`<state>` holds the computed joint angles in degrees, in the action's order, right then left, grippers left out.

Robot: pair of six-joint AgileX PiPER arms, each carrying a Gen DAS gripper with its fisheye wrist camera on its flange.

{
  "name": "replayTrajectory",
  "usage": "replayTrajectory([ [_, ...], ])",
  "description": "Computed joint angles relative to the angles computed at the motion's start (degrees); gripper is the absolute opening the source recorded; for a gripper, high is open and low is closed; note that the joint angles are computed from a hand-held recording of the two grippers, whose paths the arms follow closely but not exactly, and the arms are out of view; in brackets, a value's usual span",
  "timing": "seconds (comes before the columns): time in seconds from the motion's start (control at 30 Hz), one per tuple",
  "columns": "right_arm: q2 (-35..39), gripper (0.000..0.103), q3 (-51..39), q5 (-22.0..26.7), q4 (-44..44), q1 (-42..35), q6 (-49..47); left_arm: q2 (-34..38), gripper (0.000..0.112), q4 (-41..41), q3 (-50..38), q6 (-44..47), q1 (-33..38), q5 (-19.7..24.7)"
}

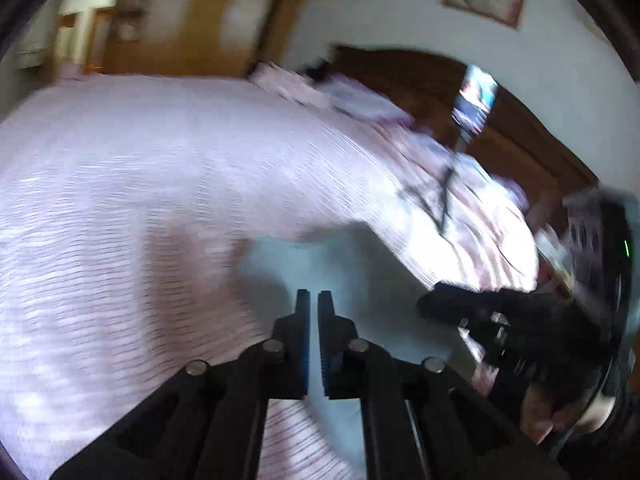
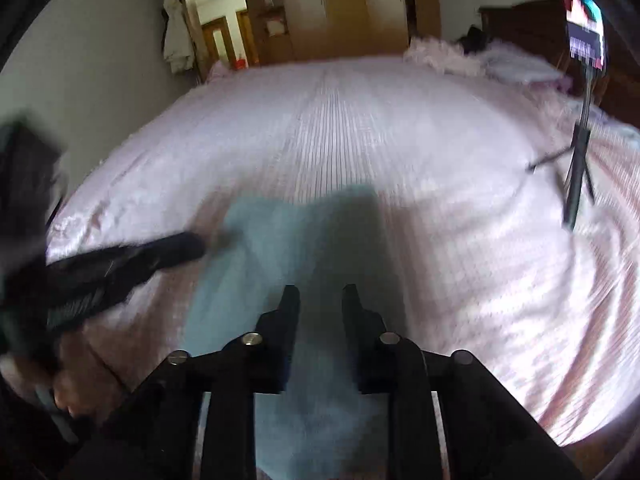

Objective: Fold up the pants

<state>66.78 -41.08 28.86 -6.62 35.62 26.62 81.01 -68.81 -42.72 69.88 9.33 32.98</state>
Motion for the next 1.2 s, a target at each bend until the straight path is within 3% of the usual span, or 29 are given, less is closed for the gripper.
replayTrajectory([
  [0.07,4.5,0.009,3.2,-3.5,8.3,-3.0,-6.2,7.9,0.000,6.8,-6.0,-8.7,-2.7,-0.5],
  [0.1,5.7,0.007,5.6,-6.6,11.4,-4.2,-8.1,11.7,0.000,9.6,-7.7,-12.1,-4.0,-3.1],
  [0.13,4.9,0.005,7.6,-9.2,12.3,-4.5,-8.4,14.8,0.000,10.1,-8.8,-13.2,-4.2,-4.5],
  [0.2,5.0,0.003,6.8,-8.1,7.2,-3.0,-4.6,19.1,0.003,4.3,-9.8,-9.8,-3.2,-4.8],
  [0.3,4.1,0.003,3.9,-3.8,1.6,-1.1,-2.5,17.7,0.002,1.4,-7.9,-9.2,-1.9,-4.6],
  [0.37,1.5,0.003,4.0,-5.7,9.4,-4.4,-10.8,13.5,0.002,8.1,-7.4,-13.9,-4.2,-7.7],
  [0.47,2.1,0.003,1.7,-8.2,19.6,-10.1,-22.0,10.1,0.002,13.5,-9.0,-17.5,-4.5,-8.3],
  [0.6,10.4,0.003,-4.8,-6.8,29.7,-15.5,-33.5,15.4,0.002,24.5,-17.4,-29.4,-4.9,-8.3],
  [0.67,16.6,0.003,-7.3,-6.1,33.7,-17.5,-37.3,21.2,0.002,31.6,-22.8,-35.9,-5.5,-6.1],
  [0.77,20.4,0.003,-6.3,-9.0,40.4,-18.4,-41.9,26.6,0.002,31.3,-25.6,-36.8,-5.0,-4.7],
  [0.87,18.7,0.004,-6.5,-8.0,34.2,-17.9,-36.3,21.7,0.002,25.0,-20.2,-31.9,-3.9,-7.1],
  [0.93,16.3,0.009,-6.2,-5.8,29.7,-17.9,-31.6,16.5,0.004,14.9,-13.9,-21.9,-3.3,-8.9],
  [1.0,12.1,0.012,-4.3,-4.3,29.9,-17.9,-29.9,7.2,0.030,6.5,-5.4,-10.6,-2.0,-6.4],
  [1.03,10.4,0.015,-3.6,-3.7,32.8,-18.6,-32.2,1.4,0.043,4.4,-0.4,-4.9,-0.6,-2.8],
  [1.13,7.2,0.019,-2.4,-3.5,40.5,-17.9,-38.3,-15.8,0.061,-7.2,14.1,12.3,1.0,0.3],
  [1.2,7.7,0.021,-3.3,-3.9,37.1,-14.6,-34.9,-23.6,0.062,-14.1,20.0,20.1,-4.3,-5.3],
])
